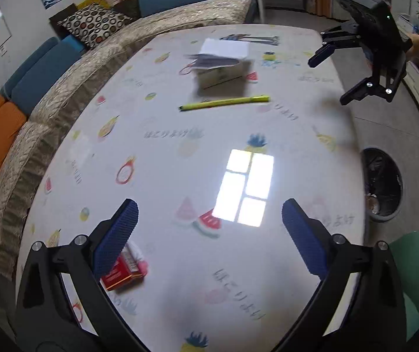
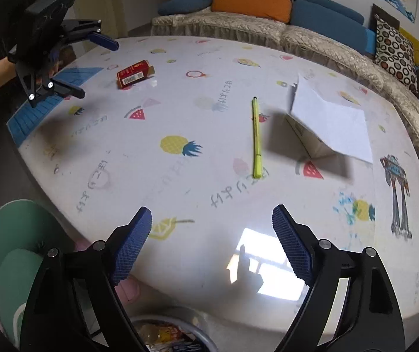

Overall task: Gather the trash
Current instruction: 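Move both tools back over the table toward the cigarette pack and pen, then grasp the red cigarette pack with the left tool while the right tool grasps the yellow pen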

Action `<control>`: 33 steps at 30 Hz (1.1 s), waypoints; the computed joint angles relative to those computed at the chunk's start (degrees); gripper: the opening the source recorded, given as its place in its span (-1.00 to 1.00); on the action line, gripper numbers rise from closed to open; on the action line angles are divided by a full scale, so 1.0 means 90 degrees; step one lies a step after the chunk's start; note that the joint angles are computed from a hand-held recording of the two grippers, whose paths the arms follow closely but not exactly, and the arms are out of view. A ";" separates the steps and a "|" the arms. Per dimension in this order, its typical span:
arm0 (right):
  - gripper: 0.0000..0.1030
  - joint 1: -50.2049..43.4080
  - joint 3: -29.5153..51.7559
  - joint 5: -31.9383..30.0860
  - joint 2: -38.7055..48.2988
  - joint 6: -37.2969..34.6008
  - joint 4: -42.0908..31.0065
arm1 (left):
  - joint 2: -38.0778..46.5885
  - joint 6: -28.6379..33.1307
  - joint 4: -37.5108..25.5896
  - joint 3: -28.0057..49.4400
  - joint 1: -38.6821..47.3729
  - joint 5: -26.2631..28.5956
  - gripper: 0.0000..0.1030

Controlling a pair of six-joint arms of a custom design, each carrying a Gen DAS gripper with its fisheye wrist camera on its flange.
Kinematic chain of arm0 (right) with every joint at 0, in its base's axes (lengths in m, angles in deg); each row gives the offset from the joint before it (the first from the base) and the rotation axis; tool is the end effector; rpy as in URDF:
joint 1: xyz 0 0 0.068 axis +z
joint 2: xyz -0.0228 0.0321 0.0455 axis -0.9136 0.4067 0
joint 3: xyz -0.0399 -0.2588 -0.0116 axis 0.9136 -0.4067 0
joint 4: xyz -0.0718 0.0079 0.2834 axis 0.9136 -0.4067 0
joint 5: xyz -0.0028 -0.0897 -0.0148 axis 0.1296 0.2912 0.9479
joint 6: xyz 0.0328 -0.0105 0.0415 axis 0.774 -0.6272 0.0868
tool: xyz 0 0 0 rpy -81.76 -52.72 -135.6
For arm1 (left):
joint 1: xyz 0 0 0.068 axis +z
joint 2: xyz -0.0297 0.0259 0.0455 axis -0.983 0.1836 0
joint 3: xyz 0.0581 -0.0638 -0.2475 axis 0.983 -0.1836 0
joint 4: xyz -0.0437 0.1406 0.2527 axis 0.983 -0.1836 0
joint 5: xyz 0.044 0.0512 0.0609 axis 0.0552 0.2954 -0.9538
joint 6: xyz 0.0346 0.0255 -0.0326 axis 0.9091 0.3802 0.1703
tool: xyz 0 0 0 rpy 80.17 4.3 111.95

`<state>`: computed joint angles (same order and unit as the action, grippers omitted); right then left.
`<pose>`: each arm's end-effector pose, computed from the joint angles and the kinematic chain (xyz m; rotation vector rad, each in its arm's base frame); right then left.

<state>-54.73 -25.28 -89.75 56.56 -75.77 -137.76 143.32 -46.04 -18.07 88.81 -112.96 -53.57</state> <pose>0.1998 0.0495 0.2879 -0.8018 2.4258 0.2869 0.2144 -0.1435 0.2939 1.2516 2.2041 -0.1010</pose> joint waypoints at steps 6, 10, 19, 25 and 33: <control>0.64 0.0382 0.0658 0.0115 0.1624 0.0036 0.0899 | 0.0147 0.0560 0.0360 -0.0253 0.1727 0.0499 0.87; 0.64 0.0276 0.1063 -0.0005 0.2510 -0.0001 0.1258 | 0.0577 0.0758 0.0563 -0.0245 0.2393 0.0864 0.87; 0.45 0.0146 0.1835 -0.0235 0.3803 -0.0248 0.1498 | 0.1411 0.1187 0.0827 -0.0112 0.3142 0.1566 0.87; 0.16 0.0162 0.2212 -0.0357 0.4374 -0.0208 0.1464 | 0.1937 0.1214 0.0985 -0.0024 0.3265 0.1733 0.87; -0.71 0.0154 0.2227 -0.0408 0.4388 -0.0196 0.1638 | 0.2167 0.1215 0.1213 -0.0143 0.3076 0.2035 0.53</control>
